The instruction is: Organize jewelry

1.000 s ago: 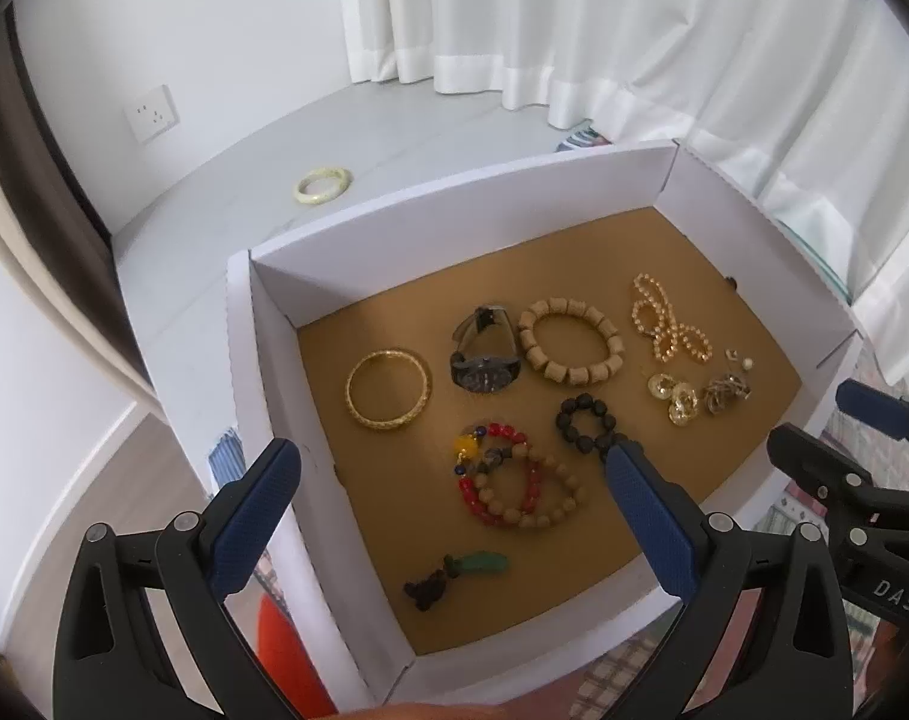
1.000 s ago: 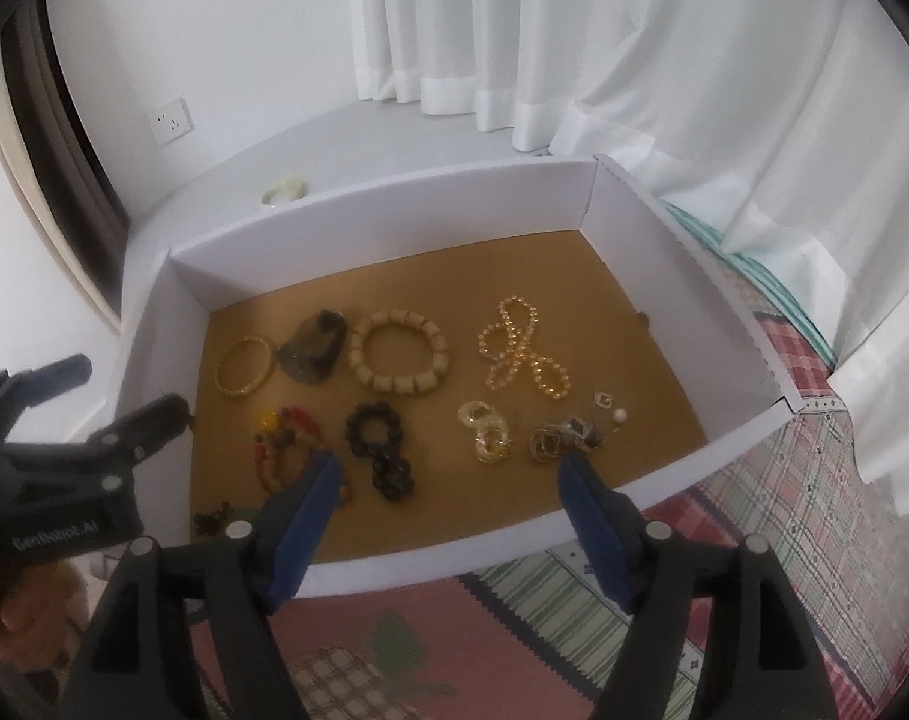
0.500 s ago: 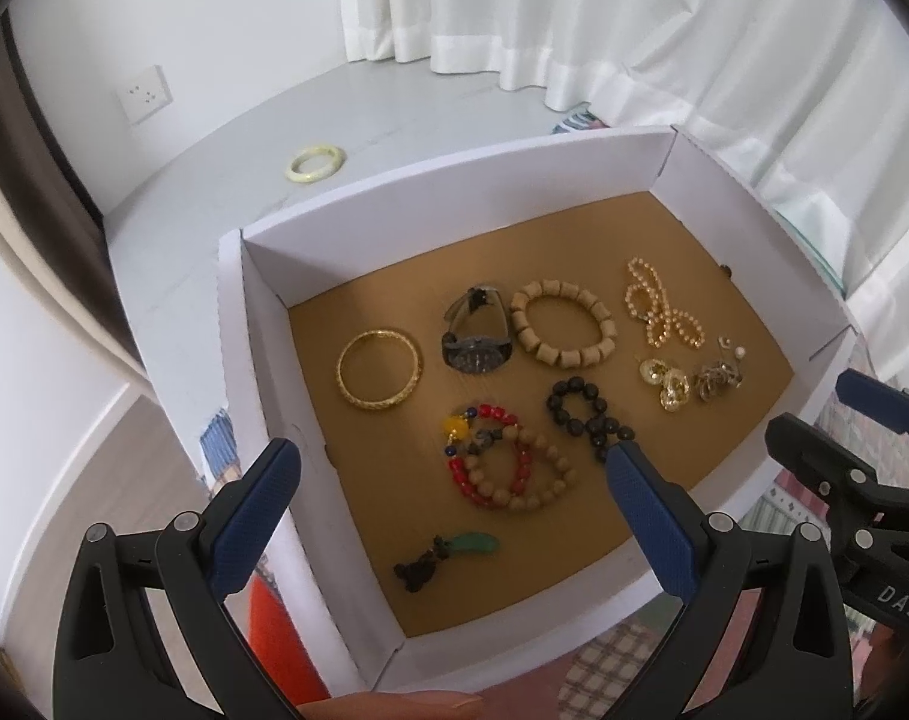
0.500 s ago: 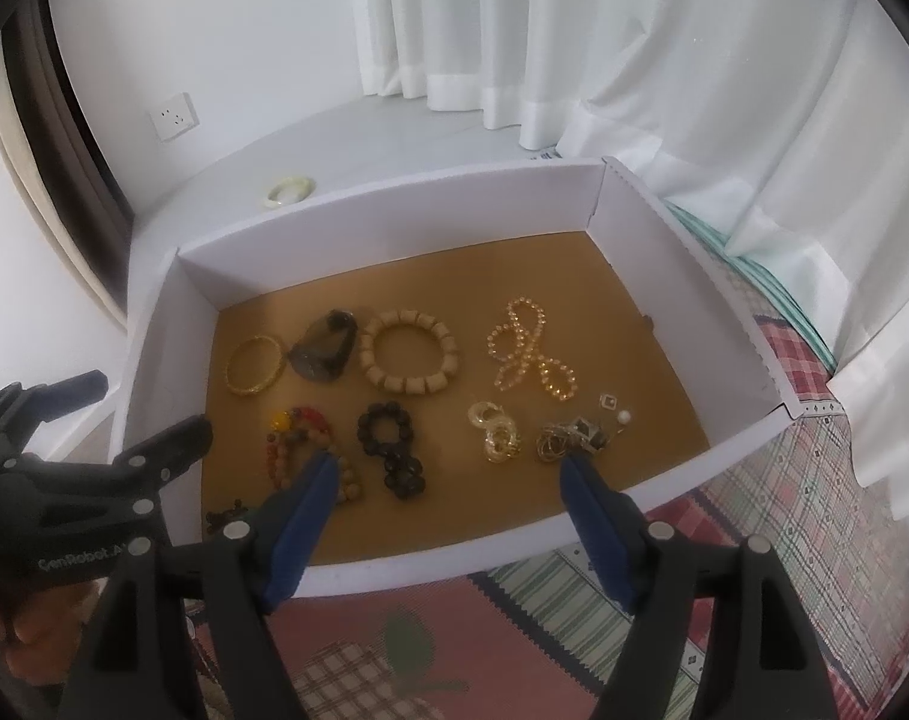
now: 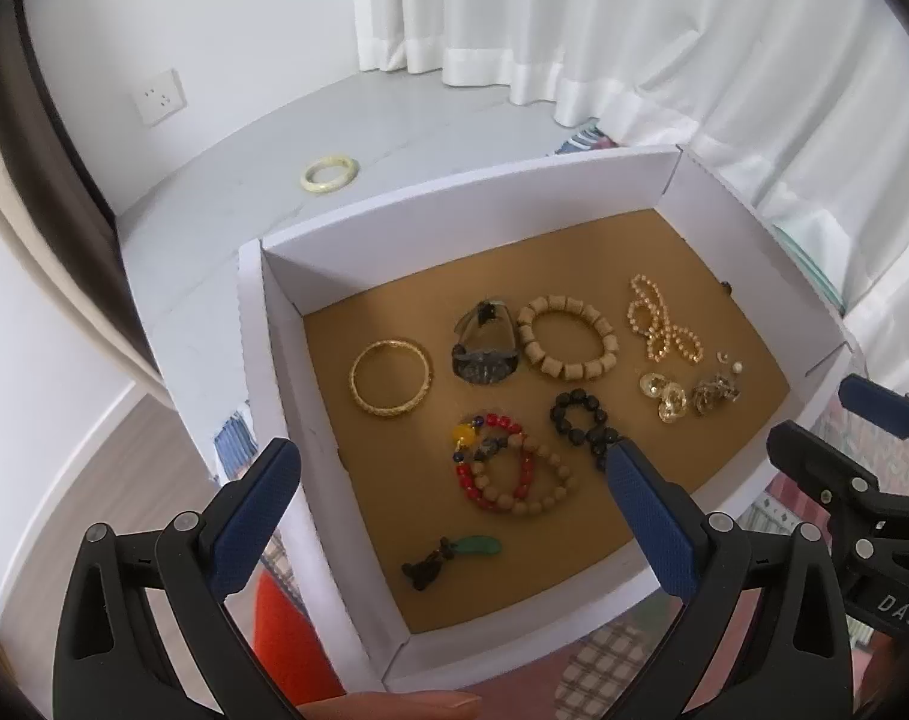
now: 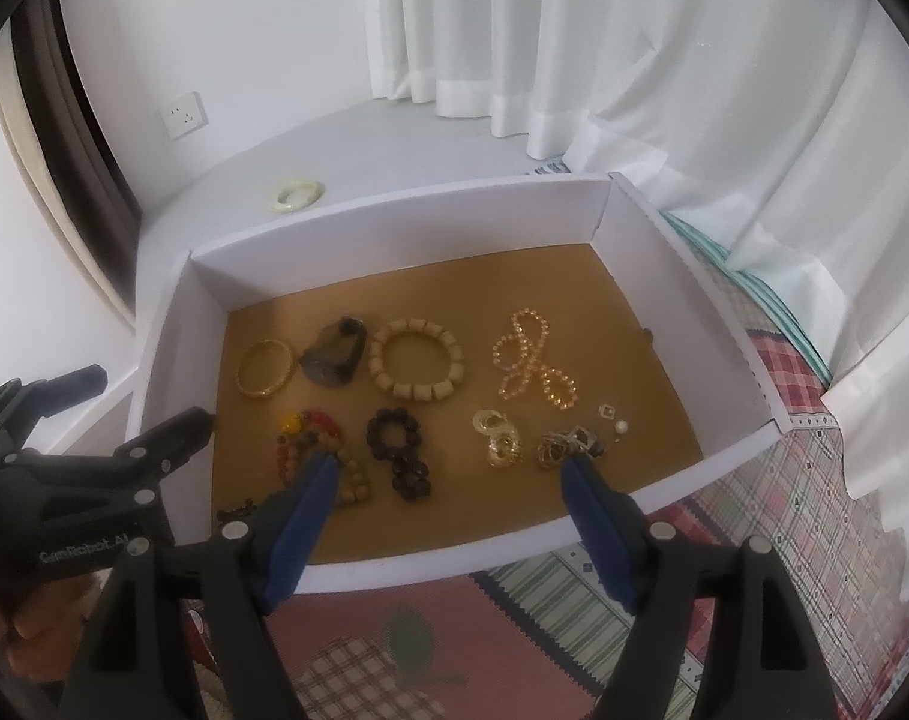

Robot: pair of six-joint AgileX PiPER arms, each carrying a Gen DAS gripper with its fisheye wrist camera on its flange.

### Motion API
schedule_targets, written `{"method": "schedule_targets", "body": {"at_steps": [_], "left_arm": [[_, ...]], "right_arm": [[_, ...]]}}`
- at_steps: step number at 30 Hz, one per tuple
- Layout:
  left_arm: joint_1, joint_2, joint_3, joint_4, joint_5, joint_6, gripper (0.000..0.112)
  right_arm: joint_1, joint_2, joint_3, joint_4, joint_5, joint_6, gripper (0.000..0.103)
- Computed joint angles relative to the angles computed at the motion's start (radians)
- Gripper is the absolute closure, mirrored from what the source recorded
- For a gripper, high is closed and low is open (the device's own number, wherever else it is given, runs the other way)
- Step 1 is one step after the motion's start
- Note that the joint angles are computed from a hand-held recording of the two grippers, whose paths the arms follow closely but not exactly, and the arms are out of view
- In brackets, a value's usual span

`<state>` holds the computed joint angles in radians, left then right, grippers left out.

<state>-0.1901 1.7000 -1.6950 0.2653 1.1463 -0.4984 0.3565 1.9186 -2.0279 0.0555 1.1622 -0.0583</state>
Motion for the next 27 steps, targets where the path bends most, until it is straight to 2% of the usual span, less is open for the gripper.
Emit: {"method": "schedule_targets", "body": {"at_steps": [21, 27], "left_arm": [[-0.022, -0.009, 0.004, 0.025, 0.008, -0.026, 0.011], [-0.04, -0.019, 0.026, 0.062, -0.014, -0.051, 0.011]], "right_arm": [[-0.002, -0.003, 0.007, -0.012, 0.013, -0.007, 0.022], [-0.009, -0.005, 0.022, -0.007, 0.006, -0.013, 0.022]]}}
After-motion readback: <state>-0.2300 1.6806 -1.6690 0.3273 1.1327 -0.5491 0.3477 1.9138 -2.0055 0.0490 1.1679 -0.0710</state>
